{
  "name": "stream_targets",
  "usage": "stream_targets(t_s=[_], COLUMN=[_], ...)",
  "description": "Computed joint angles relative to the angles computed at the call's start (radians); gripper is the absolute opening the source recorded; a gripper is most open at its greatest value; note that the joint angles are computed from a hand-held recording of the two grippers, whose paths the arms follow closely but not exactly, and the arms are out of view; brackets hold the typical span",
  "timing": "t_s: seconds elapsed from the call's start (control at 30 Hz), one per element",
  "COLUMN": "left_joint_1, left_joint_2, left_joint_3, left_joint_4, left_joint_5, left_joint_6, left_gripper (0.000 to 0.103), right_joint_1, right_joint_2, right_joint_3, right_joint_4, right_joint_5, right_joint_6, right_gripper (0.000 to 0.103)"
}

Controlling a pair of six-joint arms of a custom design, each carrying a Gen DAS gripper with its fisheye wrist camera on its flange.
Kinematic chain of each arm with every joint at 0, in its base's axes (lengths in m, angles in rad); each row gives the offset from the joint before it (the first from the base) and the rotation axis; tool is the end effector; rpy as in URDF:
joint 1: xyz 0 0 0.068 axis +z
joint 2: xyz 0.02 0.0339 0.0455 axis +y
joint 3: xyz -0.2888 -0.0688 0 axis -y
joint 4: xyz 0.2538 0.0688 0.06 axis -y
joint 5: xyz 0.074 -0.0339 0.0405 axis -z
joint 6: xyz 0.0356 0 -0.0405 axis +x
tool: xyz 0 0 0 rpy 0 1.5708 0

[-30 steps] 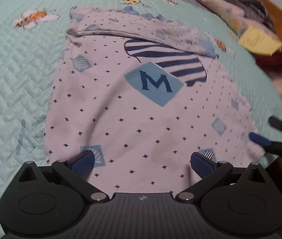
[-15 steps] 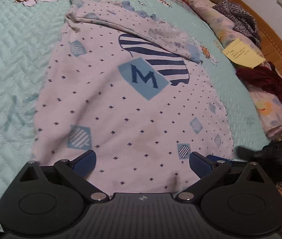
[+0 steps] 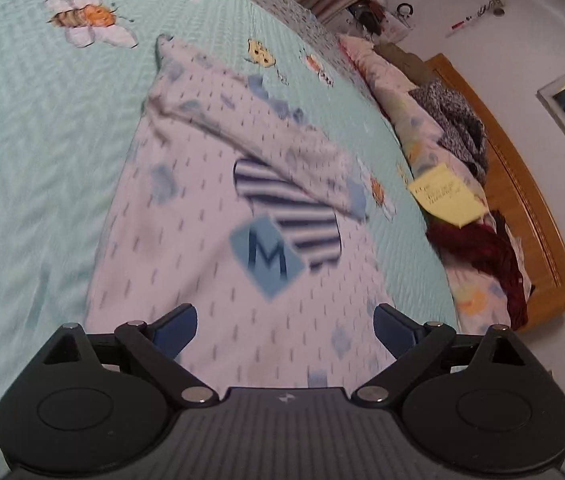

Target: Fold clothes

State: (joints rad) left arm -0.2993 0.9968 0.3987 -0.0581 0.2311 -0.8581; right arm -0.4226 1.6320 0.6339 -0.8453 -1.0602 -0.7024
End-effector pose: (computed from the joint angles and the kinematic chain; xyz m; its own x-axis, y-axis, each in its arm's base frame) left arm 0.1818 -0.0646 0.1964 -0.7296 -0.5456 -0.4123 -0.1400 0.7093 -0.6908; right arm 0.1961 -0.0541 0.1329 -0.9383 0.0758 -0.3373 -0.2509 0.5219 0.8153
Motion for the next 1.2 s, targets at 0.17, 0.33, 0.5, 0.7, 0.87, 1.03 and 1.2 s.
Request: stream_targets(t_s=[0.17, 0.33, 0.5, 0.7, 0.87, 1.03, 1.2], left_joint_1=[0.087, 0.063, 0.119, 0.038, 0.045, -0.01, 0.03], left_joint_2=[0.186, 0.138, 0.084, 0.32, 0.224, 0.244, 0.424], left_joint_3=[0.018, 0.067, 0.06, 0.14, 0.157, 0.198, 0.243], left_joint_4=[0.052, -0.103, -0.019, -0.006, -0.102, -0.017, 0.017], left_joint_5=[-0.069, -0.28, -0.147, -0.265, -0.446, -0.386, -0.312], left_joint_6=[0.068, 0.096, 0.092, 0.162, 0.08, 0.127, 0.137], left_gripper=[0.067, 0.051, 0.087, 0.059, 0.071, 0.087, 0.077], right_joint_1=[-0.033, -0.023, 0.002, -0.013, -0.013, -0.01, -0.015], right_joint_2=[0.036, -0.007, -0.003, 0.025, 0.001, 0.003, 0.004], right_joint_3=[-0.005, -0.031, -0.028, -0.018, -0.039, -0.044, -0.047], right_joint_4=[0.01, 0.055, 0.086, 0.059, 0.076, 0.089, 0.083], right_joint_5=[-0.023, -0.002, -0.011, -0.023, -0.023, -0.032, -0.035], right_joint_6=[-0.007, -0.007, 0.034, 0.002, -0.009, 0.007, -0.005], right_gripper=[0.079, 0.079, 0.082, 0.082, 0.082, 0.083, 0.083])
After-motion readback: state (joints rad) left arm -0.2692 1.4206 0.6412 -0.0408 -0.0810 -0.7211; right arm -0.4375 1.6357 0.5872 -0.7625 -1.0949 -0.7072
